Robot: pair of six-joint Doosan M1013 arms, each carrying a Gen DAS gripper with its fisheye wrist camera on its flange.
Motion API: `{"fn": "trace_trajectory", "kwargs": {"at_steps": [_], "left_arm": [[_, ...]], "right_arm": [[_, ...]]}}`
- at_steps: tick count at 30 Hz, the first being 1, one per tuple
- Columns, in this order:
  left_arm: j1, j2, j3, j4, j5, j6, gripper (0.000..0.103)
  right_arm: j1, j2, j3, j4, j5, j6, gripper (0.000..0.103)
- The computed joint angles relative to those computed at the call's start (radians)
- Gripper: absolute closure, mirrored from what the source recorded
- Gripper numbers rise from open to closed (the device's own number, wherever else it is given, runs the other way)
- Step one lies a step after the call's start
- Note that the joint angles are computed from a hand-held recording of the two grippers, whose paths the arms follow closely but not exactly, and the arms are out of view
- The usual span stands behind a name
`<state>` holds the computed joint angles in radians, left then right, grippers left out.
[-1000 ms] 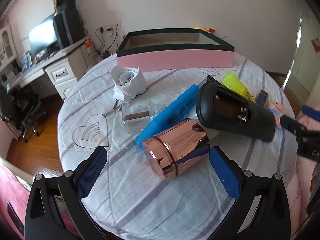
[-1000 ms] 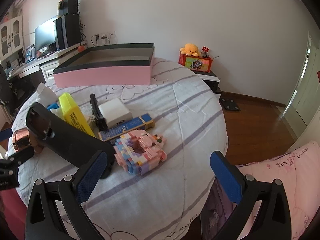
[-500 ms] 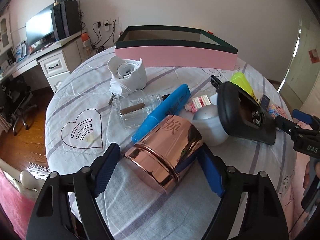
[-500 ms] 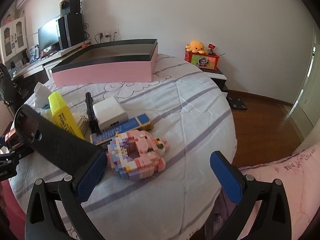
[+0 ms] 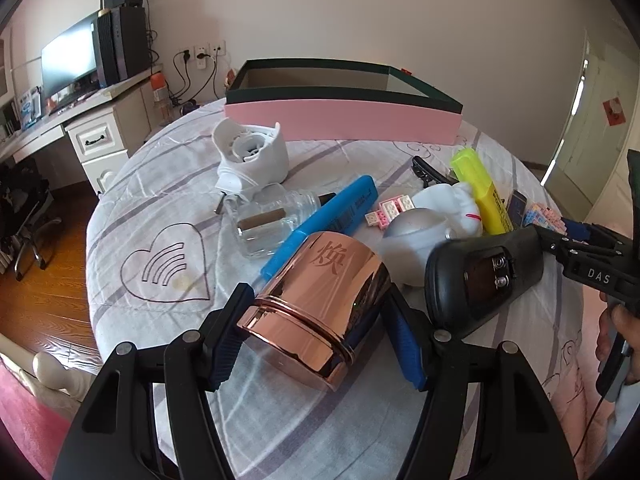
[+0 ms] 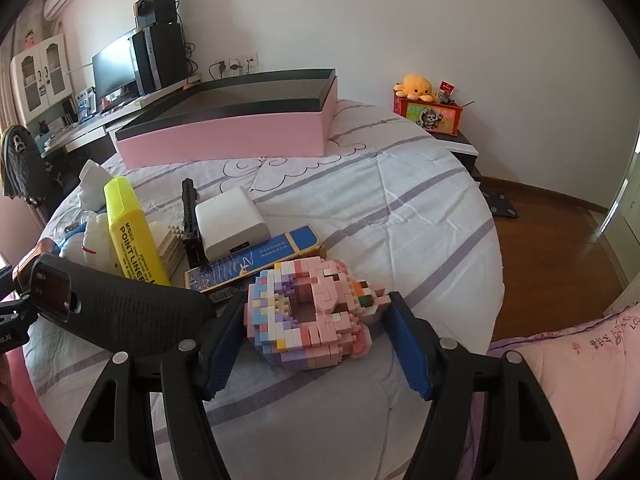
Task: Organize rigid objects
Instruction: 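Grasp the rose-gold canister with the left tool while the right tool grasps the pink block donut, then carry the canister and donut into the pink box and release both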
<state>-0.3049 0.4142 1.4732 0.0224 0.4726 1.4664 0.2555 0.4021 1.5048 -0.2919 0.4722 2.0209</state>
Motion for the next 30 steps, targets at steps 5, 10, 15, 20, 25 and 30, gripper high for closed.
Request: {"fn": "trace_trajectory", "kwargs": {"at_steps": [5, 10, 15, 20, 25, 30], "left_arm": [[0.002, -0.011, 0.009, 0.042, -0.018, -0.046, 0.037], [0.008, -0.020, 0.009, 0.053, -0.026, -0.049, 0.037], [0.008, -0.029, -0.006, 0.054, -0.062, -0.032, 0.038], [0.012, -0.013, -0.041, -0.011, -0.067, 0.041, 0.044], [0.018, 0.026, -0.100, -0.062, -0.021, 0.104, 0.055], [0.027, 0.053, -0.115, -0.098, 0.016, 0.120, 0.055]], "right_arm": [[0.008, -0.006, 0.001, -0.058, -0.010, 0.046, 0.034], [0.013, -0.007, -0.005, -0.081, -0.014, 0.061, 0.034], [0.019, -0.016, -0.013, -0.068, -0.042, 0.039, 0.034], [0.022, -0.011, -0.048, -0.011, -0.057, -0.042, 0.034], [0.023, 0.011, -0.094, 0.068, -0.046, -0.140, 0.034], [0.020, 0.036, -0.121, 0.139, -0.029, -0.208, 0.034]]}}
